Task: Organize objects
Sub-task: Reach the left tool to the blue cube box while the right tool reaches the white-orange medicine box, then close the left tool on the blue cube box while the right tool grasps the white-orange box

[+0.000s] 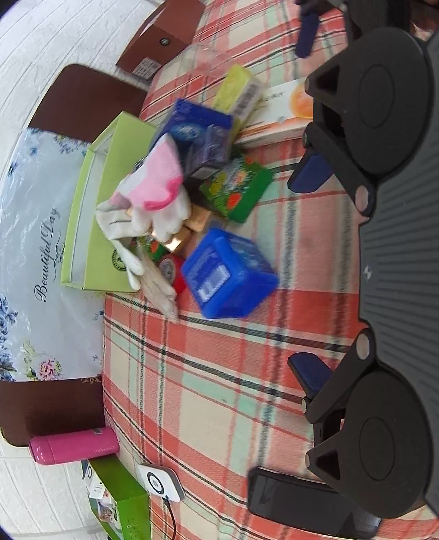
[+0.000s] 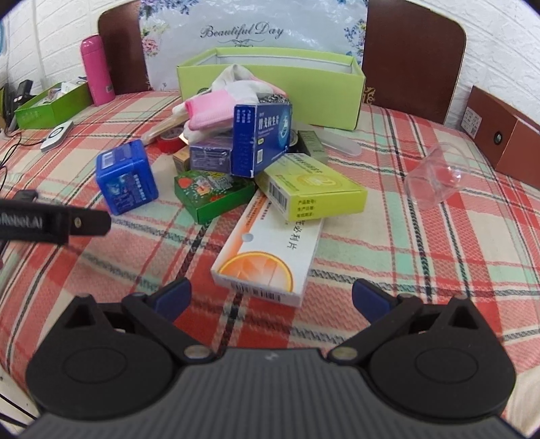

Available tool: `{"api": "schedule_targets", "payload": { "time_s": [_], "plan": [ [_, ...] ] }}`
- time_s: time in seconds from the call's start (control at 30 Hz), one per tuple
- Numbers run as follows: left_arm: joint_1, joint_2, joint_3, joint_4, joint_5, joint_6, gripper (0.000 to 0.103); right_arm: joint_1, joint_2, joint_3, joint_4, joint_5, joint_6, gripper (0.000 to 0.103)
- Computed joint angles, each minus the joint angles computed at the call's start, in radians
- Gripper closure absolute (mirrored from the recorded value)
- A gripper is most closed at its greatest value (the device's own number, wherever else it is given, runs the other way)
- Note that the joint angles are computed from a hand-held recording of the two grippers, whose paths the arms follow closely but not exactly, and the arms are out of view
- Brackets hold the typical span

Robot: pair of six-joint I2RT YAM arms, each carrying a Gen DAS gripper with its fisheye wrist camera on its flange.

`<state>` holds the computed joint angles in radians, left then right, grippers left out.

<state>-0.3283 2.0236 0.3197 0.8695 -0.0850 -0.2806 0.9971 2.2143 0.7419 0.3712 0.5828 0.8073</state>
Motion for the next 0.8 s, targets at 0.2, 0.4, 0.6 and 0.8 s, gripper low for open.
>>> {"api": "schedule_targets", "payload": {
  "time_s": [0.2, 0.4, 0.6, 0.8],
  "plan": [
    [0.070, 0.092, 0.213, -0.087, 0.072, -0.083, 0.002, -0.063, 0.107, 0.108, 0.023, -0.022, -0.017, 0.000],
    [0.162, 0.197, 0.280, -0.071, 0.211, -0.008, 0.021, -0.027, 0.104, -0.033, 0.209, -0.018, -0.022, 0.034],
    [0.186, 0.124, 0.057, 0.041, 0.305, 0.110, 0.018, -0.032, 0.027, -0.193, 0.276, -0.077, -0.009, 0.036],
    [0.141, 0.121, 0.041, 0.075, 0.277, 0.154, 0.012, -0.044, 0.086, -0.106, 0.283, 0.008, -0.158, 0.011]
  ]
}}
